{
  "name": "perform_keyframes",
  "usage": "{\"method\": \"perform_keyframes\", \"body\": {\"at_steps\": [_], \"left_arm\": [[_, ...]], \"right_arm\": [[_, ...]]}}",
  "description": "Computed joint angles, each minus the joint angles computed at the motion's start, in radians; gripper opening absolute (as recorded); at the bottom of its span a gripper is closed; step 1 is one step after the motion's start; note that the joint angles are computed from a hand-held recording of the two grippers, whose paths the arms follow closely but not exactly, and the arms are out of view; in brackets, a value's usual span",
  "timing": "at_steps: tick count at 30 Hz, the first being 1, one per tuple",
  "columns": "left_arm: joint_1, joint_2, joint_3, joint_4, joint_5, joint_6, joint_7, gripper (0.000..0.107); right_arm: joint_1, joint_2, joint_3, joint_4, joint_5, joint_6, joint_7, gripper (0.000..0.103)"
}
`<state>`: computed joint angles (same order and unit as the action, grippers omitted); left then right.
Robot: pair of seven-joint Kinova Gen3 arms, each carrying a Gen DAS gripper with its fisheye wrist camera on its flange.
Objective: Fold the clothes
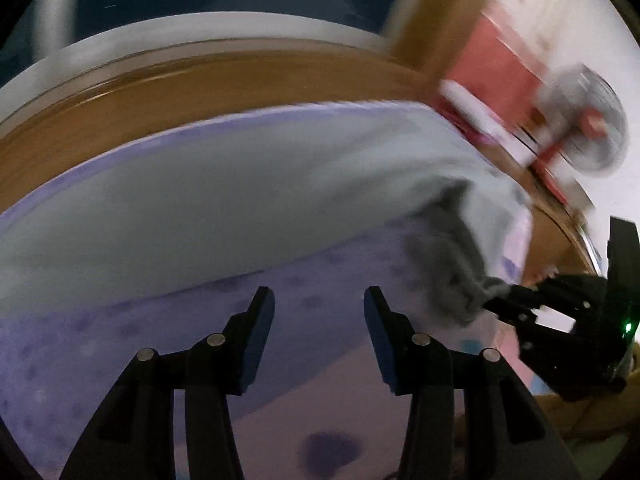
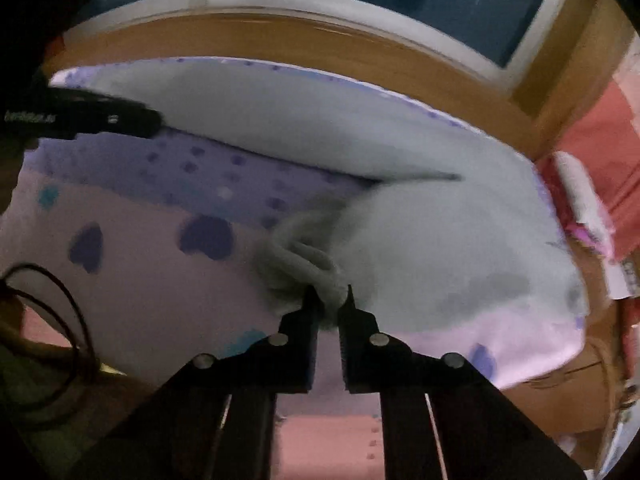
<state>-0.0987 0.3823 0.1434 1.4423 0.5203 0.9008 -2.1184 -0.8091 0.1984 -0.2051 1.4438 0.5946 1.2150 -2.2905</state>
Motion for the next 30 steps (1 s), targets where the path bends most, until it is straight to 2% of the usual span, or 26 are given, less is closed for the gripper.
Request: {"method": "perform_keyframes", "body": {"at_steps": [5,9,13,19,24,26,30], "left_arm": [[0.124,0.136,0.018,-0.187,-0.088,0.11,0.115,0.047],[0.159,0.201,0.032,-0.266,-0.091,0.166,0.217,0.047],[0.117,0.203,0.075,-0.244,0.003,0.156,0.225,0.047],[0.028,0.134,0.112,-0.077,0.197,0.06,0.172,0.049],[0.032,0.118,0.123,-0.048,0.269,-0.003,0.128,0.05],[0.059,0.123,0.109,-0.06,0.26,-0.012,0.145,0.052],[0.144,0.191,0.075,-0.16,0.152,0.027,0.277,0.052]], "right_arm": [[0.042,-0.113,-0.011,0.068,-0.025,0.038,-0.027,0.007],[0.102,-0.187,-0.043,0.101,-0.062,0.037,-0.008,0.007],[0.151,-0.244,-0.074,0.123,-0.095,0.039,0.034,0.006],[0.229,-0.327,-0.089,0.159,-0.188,0.011,0.115,0.007],[0.287,-0.349,-0.085,0.147,-0.279,-0.015,0.223,0.007],[0.3,-0.369,-0.091,0.138,-0.306,-0.004,0.254,0.007],[0.326,-0.405,-0.107,0.117,-0.351,0.022,0.305,0.007]]}}
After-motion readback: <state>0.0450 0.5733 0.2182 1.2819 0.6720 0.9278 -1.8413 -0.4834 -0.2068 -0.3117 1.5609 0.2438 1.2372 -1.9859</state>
